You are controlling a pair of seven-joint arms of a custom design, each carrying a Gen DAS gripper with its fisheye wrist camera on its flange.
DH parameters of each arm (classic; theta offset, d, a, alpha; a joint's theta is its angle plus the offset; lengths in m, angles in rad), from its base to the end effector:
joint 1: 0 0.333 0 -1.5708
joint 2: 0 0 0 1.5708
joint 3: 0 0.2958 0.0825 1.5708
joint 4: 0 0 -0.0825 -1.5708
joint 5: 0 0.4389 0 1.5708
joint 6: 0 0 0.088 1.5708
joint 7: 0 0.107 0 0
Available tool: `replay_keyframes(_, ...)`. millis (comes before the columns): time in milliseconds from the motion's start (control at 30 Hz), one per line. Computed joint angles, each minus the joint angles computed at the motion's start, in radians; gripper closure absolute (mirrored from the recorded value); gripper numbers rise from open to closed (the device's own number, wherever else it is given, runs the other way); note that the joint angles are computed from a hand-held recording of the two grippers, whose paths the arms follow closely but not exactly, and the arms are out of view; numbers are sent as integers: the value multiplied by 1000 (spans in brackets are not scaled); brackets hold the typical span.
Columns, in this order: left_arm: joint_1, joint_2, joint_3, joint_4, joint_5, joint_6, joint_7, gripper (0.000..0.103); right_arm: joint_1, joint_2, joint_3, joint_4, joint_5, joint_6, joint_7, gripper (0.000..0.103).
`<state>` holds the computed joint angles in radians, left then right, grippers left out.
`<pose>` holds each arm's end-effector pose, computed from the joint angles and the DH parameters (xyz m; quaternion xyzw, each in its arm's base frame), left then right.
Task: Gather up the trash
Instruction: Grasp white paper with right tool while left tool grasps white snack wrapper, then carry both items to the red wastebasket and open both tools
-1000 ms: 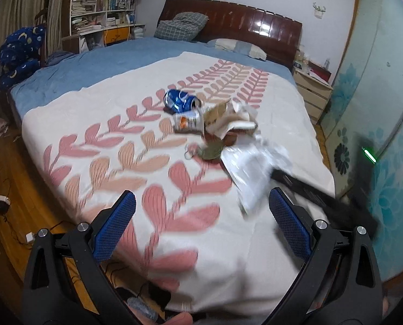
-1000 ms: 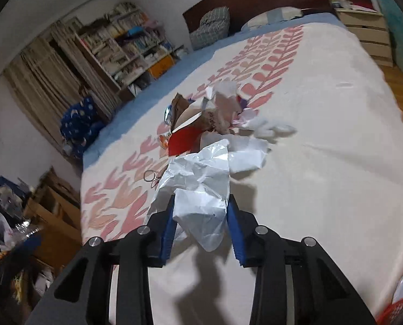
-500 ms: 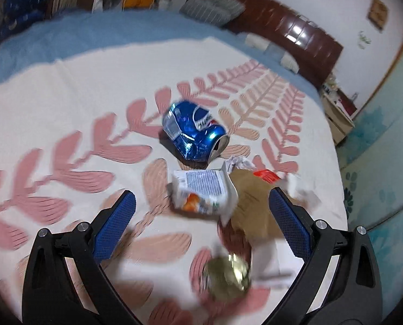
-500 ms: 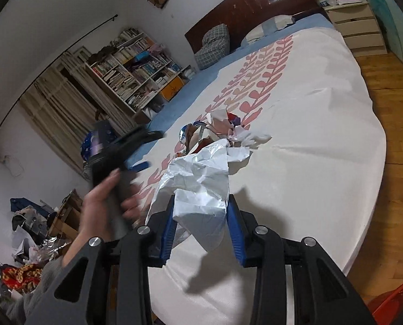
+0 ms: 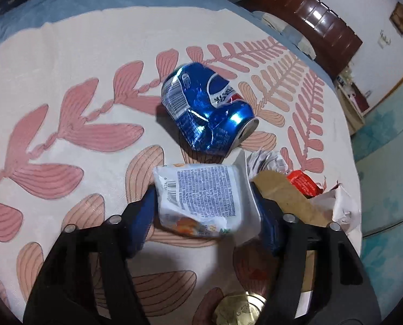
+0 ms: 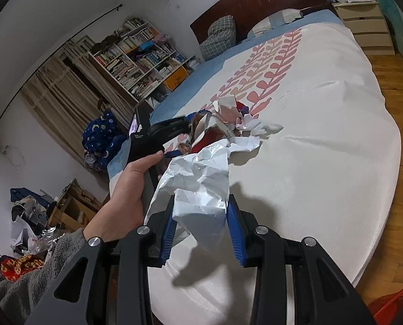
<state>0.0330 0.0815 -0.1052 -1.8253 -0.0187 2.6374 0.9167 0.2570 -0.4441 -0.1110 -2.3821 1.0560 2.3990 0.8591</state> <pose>0.6831 -0.0470 0.5336 -0.8257 0.4364 -0.3305 0.1364 0.5088 0.0789 0.5008 -0.6810 0.5569 0.0465 0.4732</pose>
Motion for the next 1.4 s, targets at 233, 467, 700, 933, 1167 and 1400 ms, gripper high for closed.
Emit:
replay_keyframes(233,-6,-109,8,-123,86,56,-100,39,-8,-67,-6,-30,-12,12,10,66)
replay_keyframes(467,36,-460,-53,-358,327,121,-313,39,-46,-263,-64,-105,-60,-15,33,66)
replay_keyframes(700,-54,-723,-123,-433,383,32,-357,39,-176,-454,-189,-127,-177,-166,58,66)
replay_keyframes(933,-389,-535,-116,-301,156,44,-167,39,-412,-497,-274,-101,-411,-324,32,66)
replay_keyframes(1167,-552,-117,-199,-43,-35,-115,121,39,-715,-385,-258,-243,-674,-364,62,66)
replay_keyframes(1400,-550,75,-253,136,59,-276,113,39,-819,-290,-224,-317,-708,-350,134,64)
